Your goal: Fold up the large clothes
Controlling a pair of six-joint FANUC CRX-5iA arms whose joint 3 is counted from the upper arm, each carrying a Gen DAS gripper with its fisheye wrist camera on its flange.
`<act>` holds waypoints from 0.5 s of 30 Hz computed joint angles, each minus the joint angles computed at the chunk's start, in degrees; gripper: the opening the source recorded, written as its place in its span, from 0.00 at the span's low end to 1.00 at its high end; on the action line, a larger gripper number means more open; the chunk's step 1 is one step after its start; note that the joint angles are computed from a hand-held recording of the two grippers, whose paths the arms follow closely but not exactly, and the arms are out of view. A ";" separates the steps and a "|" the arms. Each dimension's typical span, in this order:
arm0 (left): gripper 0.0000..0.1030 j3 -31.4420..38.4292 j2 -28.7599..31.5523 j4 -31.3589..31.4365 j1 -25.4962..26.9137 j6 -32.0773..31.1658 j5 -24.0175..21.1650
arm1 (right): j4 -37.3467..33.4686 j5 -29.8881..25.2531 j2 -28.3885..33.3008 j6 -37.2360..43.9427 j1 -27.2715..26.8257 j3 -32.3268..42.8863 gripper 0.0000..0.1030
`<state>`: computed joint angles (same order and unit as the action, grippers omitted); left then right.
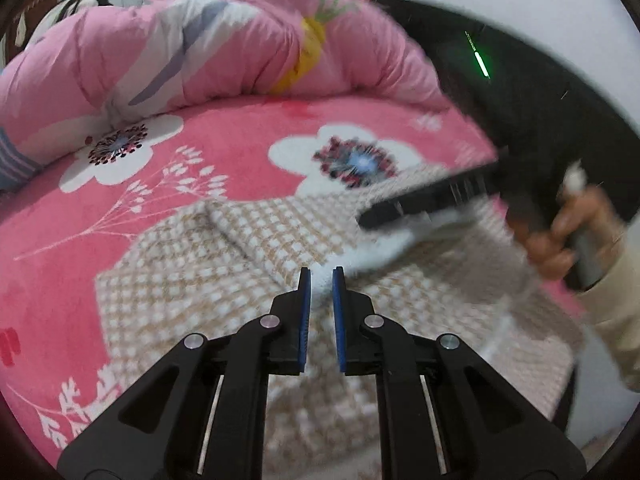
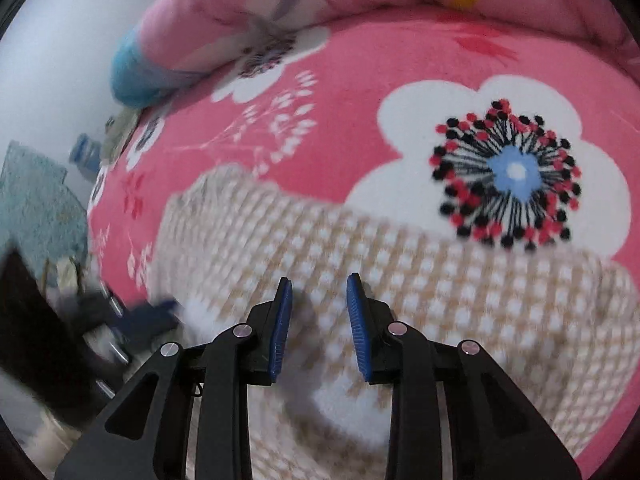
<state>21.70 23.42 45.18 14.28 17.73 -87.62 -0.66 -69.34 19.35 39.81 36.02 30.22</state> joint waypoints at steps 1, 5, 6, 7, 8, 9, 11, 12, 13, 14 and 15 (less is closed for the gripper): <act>0.10 0.90 0.90 1.68 0.97 0.40 -1.22 | 1.03 0.50 -0.82 -0.05 0.86 -1.50 0.27; 0.10 5.81 4.43 3.21 -0.12 8.40 0.27 | 10.03 3.81 -3.23 -3.09 5.59 -9.03 0.28; 0.10 7.34 5.73 3.99 -0.81 10.49 -0.30 | 11.74 4.20 -3.29 -4.06 6.23 -9.87 0.28; 0.11 9.36 7.55 4.97 -2.10 13.18 -1.01 | 13.51 4.36 -3.35 -5.08 6.86 -10.58 0.28; 0.13 11.70 9.44 5.05 -3.63 15.95 -1.74 | 15.05 4.37 -3.32 -6.07 7.49 -11.11 0.28; 0.18 13.64 10.91 4.52 -4.76 17.87 -2.42 | 16.25 3.39 -3.15 -6.49 8.13 -10.90 0.28; 0.21 18.49 14.08 -0.39 -7.85 22.35 -3.57 | 15.31 0.69 -2.73 -4.84 8.06 -8.62 0.28; 0.21 19.64 14.67 -2.84 -8.56 23.39 -3.79 | 15.01 -0.15 -3.29 -4.11 8.05 -7.93 0.28; 0.20 20.86 15.27 -6.62 -9.52 24.89 -4.18 | 16.87 0.07 -4.39 -4.69 8.32 -8.51 0.28; 0.20 19.68 14.76 -7.97 -9.72 24.67 -3.48 | 19.87 -0.03 -5.12 -5.89 8.64 -9.18 0.28; 0.19 17.18 13.50 -7.56 -9.45 23.17 -2.19 | 22.07 -0.56 -5.77 -6.72 8.53 -9.64 0.28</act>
